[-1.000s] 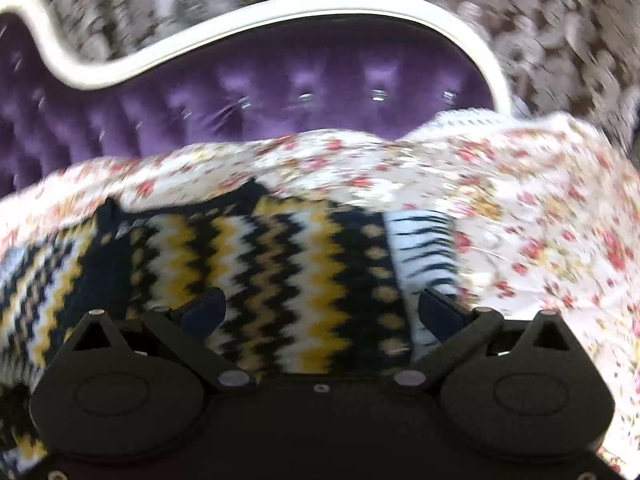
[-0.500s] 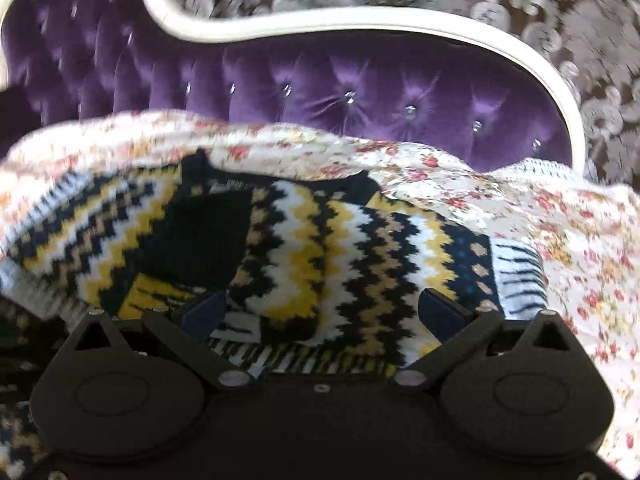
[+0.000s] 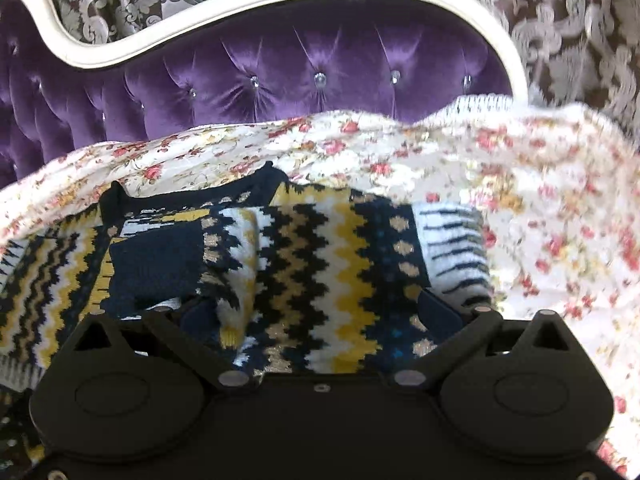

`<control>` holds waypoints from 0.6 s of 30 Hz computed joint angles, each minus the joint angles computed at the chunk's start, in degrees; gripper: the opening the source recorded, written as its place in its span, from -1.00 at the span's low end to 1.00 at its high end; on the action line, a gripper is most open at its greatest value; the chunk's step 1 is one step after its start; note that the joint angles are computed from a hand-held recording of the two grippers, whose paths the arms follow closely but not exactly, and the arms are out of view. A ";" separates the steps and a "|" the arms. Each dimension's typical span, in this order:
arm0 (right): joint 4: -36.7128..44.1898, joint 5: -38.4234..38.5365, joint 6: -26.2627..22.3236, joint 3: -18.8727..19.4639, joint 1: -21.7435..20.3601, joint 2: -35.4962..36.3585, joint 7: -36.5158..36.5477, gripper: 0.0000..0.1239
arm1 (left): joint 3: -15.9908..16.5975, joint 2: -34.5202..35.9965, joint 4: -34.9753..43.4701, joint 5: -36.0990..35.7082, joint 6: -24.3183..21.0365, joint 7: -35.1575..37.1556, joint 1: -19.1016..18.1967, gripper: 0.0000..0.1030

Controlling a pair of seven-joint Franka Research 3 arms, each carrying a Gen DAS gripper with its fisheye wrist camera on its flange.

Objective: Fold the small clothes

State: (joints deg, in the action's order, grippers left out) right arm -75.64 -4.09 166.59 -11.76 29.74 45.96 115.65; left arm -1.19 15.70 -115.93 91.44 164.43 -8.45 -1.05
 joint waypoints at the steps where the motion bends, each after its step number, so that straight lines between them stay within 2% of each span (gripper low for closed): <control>1: -0.13 0.81 0.20 1.39 -1.02 -0.11 -0.68 0.56 | -0.02 0.02 0.02 -0.16 -0.03 0.14 -0.01 1.00; 3: 0.23 2.30 0.13 2.86 -2.21 0.12 -1.29 0.54 | 0.02 0.03 0.04 0.19 -0.07 -0.32 -0.08 1.00; 5: 0.27 2.39 -0.24 1.59 -1.32 0.05 -0.30 0.49 | 0.03 0.03 0.02 0.42 0.00 -0.48 -0.03 1.00; 8: 3.16 1.81 -2.42 0.26 -0.69 1.51 1.39 0.33 | 0.00 0.04 0.02 0.41 0.05 -0.47 0.03 1.00; 10: 3.68 1.76 -2.96 1.14 -1.40 1.54 1.08 0.09 | -0.01 0.04 0.05 0.56 0.02 -0.68 0.02 1.00; 14: 3.53 2.04 -2.33 2.04 -2.21 1.41 1.52 0.06 | -0.05 0.07 0.07 0.56 0.09 -0.68 0.09 1.00; 18: 2.05 5.58 0.88 6.84 -5.86 0.83 -1.88 0.06 | -0.07 0.02 0.03 0.69 0.05 -0.80 0.09 1.00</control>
